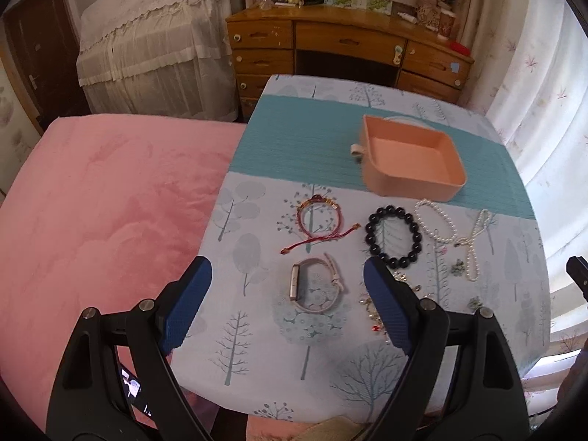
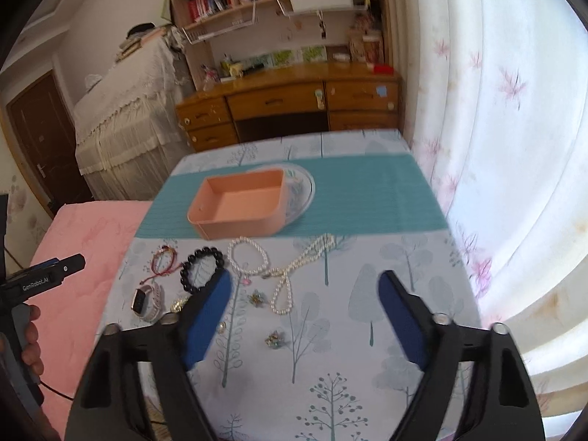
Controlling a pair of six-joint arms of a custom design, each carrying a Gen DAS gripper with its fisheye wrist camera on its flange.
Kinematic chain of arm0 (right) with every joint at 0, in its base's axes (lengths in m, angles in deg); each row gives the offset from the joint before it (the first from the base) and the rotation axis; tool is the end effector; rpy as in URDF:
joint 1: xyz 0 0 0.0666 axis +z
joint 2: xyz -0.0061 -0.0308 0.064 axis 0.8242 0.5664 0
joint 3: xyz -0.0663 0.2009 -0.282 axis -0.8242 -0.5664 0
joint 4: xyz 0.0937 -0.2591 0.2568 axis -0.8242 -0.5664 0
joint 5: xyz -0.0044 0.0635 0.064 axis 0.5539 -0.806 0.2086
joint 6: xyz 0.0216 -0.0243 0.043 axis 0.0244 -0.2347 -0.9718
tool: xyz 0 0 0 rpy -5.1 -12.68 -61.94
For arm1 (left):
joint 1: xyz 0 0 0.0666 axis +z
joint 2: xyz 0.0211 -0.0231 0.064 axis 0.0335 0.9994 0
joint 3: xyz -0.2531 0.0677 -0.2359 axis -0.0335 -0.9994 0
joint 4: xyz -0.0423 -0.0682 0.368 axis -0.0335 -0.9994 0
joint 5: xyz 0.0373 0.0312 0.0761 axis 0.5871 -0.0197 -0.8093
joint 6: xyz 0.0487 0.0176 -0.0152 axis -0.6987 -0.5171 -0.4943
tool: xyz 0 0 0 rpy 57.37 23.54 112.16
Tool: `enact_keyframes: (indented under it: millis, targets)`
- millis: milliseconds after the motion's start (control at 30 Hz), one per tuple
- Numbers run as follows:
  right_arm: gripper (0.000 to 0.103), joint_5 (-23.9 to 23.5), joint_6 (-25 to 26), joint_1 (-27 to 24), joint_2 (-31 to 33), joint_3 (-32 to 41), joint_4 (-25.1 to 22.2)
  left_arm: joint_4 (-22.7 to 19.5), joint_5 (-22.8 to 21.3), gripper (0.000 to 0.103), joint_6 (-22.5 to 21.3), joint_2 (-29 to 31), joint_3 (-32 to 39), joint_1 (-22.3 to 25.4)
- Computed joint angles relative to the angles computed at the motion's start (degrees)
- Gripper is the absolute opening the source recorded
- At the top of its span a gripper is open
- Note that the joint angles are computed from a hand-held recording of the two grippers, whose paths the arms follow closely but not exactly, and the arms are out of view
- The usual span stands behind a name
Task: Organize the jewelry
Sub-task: 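Grasp the small flower charm with the right tool while the left tool grasps the watch, then carry the charm and watch into the pink tray and open both tools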
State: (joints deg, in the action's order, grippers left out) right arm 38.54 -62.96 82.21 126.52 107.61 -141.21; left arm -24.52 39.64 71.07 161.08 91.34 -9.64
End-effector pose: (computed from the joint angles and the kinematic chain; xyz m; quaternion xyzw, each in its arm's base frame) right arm 0.2825 0.1204 0.5296 0.3120 0.8731 -0.0226 0.3740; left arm 0.5629 -0.1199 0.5083 0.2203 0.9347 -0.0548 0.2735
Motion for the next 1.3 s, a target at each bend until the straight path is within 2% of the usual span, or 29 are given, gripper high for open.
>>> enact_keyframes:
  millis: [100,200,333,500,600,667,733,900,967,1000,1067,1167,1267,1300]
  targets:
    - [0.076,-6.90,0.58,-3.59,-1.13,-4.98,4.03,-1.29,-1.48,0.083,-0.69,2.81,-0.56,0.54]
    - [0.068,-10.57,2.25,-4.76,0.23,-8.34,5.82,-2.77,-2.20,0.083,-0.87,4.79,-2.26,0.56]
    - [0.067,-14.11,4.59,-4.42,3.95,-10.38,8.03,-2.29,-3.02,0.083,-0.13,4.96,-6.48,0.20]
    - [0.066,-16.47,6.67,-4.11,7.81,-10.64,9.51,-3.08,-2.02,0.083,2.02,6.67,-7.18,-0.17]
    - [0.060,-18.03,7.43,-4.71,9.68,-10.70,9.97,-2.47,-1.36,0.080,3.37,7.23,-7.66,-0.11]
    - [0.058,-19.36,8.05,-5.32,10.45,-11.15,10.71,-2.61,-1.10,0.071,4.09,7.95,-7.31,-0.15]
    - [0.057,-20.61,8.98,-5.88,11.23,-11.46,11.24,-2.60,-1.16,0.067,4.68,8.53,-7.03,-0.28]
    - [0.056,-21.55,10.96,-5.72,13.31,-10.96,12.01,1.17,-3.06,0.055,4.10,6.83,-10.03,-1.41]
    - [0.056,-21.35,12.13,-5.31,14.34,-10.29,12.22,2.27,-2.89,0.044,3.78,6.04,-11.13,-1.80]
    - [0.054,-21.20,12.54,-5.02,14.72,-10.05,12.23,2.62,-2.88,0.041,3.69,5.80,-11.39,-2.03]
    - [0.040,-21.25,13.59,-4.77,15.71,-9.42,12.16,2.93,-2.81,0.029,3.51,5.47,-11.59,-2.58]
    - [0.033,-22.14,14.11,-4.90,16.88,-9.02,11.83,4.04,-3.23,0.017,2.35,3.86,-13.56,-3.08]
    - [0.028,-20.49,14.86,-4.53,17.26,-8.76,11.77,5.45,-3.42,0.008,1.74,2.00,-16.09,-3.57]
    - [0.026,-19.93,15.06,-4.39,17.31,-8.75,11.63,5.57,-3.48,0.007,1.83,1.75,-16.34,-3.74]
